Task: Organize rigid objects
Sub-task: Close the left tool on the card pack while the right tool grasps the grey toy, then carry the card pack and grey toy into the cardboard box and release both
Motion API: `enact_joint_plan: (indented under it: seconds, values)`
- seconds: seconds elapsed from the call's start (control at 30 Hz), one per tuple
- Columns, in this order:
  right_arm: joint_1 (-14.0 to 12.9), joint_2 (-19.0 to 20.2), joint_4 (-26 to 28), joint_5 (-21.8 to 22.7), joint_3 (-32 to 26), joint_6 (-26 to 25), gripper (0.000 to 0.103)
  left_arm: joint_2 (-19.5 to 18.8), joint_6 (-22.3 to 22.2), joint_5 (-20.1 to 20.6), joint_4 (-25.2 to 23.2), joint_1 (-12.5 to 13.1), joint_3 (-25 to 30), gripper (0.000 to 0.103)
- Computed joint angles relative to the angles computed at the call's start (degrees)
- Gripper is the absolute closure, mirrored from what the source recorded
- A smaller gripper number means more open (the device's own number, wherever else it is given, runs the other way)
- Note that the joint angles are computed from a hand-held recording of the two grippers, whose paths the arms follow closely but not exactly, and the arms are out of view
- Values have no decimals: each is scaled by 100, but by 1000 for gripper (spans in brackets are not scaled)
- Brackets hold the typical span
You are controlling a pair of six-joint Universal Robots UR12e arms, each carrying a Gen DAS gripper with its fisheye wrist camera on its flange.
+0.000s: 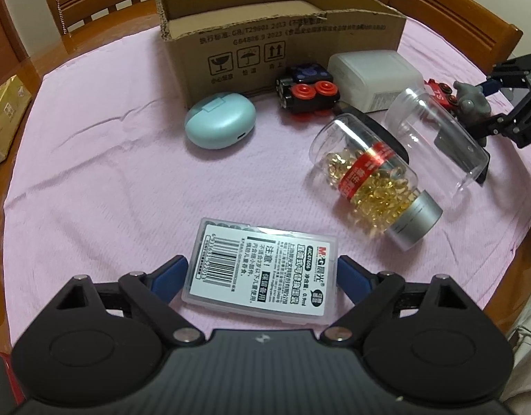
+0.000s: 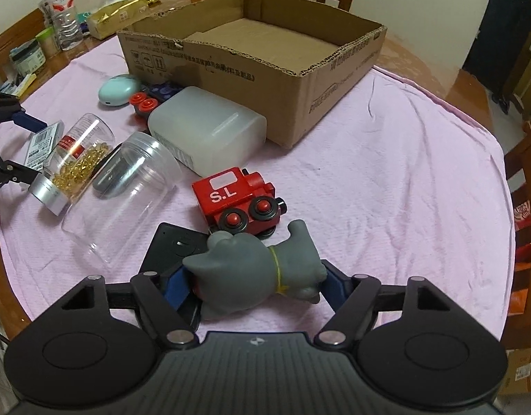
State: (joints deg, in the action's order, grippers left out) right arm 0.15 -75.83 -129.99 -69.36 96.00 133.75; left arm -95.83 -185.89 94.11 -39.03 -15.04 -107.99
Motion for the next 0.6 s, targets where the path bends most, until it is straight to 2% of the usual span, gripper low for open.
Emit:
enact_joint_plan:
  seconds: [0.2,0.43,0.6]
  values:
    - [60,-59,-57,-182,5,259,25,6,43,7,-106,19,72,12]
    - [91,-148,-101,-175,-8,420,25,48,311,-72,-86,74,94,12]
    - [115,-187,-175,-192,49,534,25,11,168,-482,-369,200,102,13]
